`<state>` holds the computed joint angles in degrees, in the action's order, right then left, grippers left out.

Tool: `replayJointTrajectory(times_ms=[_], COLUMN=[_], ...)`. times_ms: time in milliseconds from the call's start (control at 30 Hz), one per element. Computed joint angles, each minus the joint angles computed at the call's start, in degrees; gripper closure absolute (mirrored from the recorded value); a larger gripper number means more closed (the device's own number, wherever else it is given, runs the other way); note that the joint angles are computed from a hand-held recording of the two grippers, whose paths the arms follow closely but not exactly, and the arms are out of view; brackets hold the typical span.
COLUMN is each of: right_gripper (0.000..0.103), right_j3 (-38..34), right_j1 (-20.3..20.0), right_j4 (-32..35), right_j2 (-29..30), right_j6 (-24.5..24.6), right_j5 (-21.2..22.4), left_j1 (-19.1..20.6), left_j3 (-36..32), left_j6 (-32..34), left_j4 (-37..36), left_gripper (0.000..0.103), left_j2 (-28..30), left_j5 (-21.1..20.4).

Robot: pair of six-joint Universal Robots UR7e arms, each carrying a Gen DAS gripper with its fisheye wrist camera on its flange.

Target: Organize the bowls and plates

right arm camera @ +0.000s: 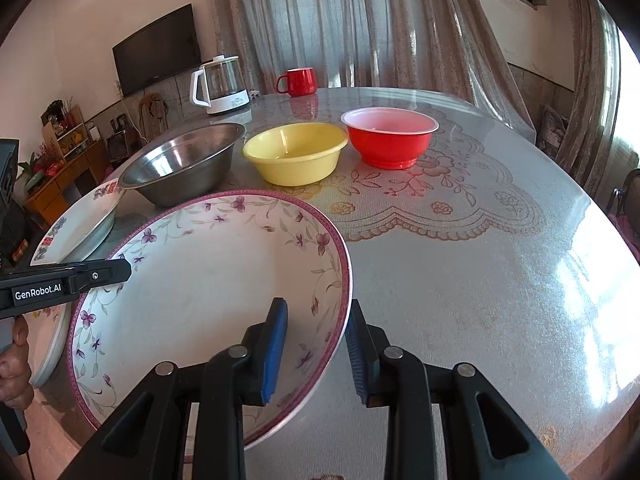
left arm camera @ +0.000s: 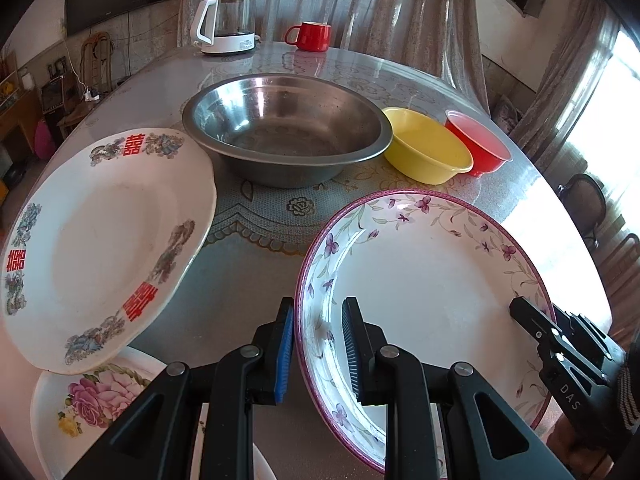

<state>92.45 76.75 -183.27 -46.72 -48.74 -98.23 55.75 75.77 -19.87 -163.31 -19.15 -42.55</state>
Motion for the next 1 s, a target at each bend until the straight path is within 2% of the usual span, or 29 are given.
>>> replayJointTrajectory(times_ms=[133, 267, 367, 600, 833, 1000], right_gripper=[0.076, 0.076, 0.076, 0.072, 0.063, 0.062], right_j3=[-2.88, -3.00, -3.10, -2.51, -1.37, -0.62], right_j1=[0.37, 0.72, 0.72, 1.25, 1.30, 1.19], right_j4=[1.79, -0.54, -0.34, -3.59, -4.00, -3.91], right_j2=[2.11, 2.93, 2.91, 3.55, 3.03, 2.42], right_j6=[0.68, -0.45, -0.25, -2.32, -1.91, -1.30], right_j5=[-1.55, -2.33, -2.35, -3.78, -4.23, -4.55], left_j1=[0.01, -0.62, -0.46, -0.90, -1.76, -2.30], left_j3=[-0.42, -0.39, 0.17, 1.76, 3.15, 4.33], left_j6=[0.64, 2.72, 1.03, -0.42, 0.26, 0.67], left_j4=[-1.05, -1.66, -1.71, -1.72, -3.11, -4.09], left_gripper=[0.080, 0.080, 0.080, 0.079, 0.078, 0.078], left_j2=[0.46, 1.31, 0.87, 0.68, 0.56, 0.23], left_j5=[1.10, 3.47, 2.47, 3.06, 5.18, 6.25])
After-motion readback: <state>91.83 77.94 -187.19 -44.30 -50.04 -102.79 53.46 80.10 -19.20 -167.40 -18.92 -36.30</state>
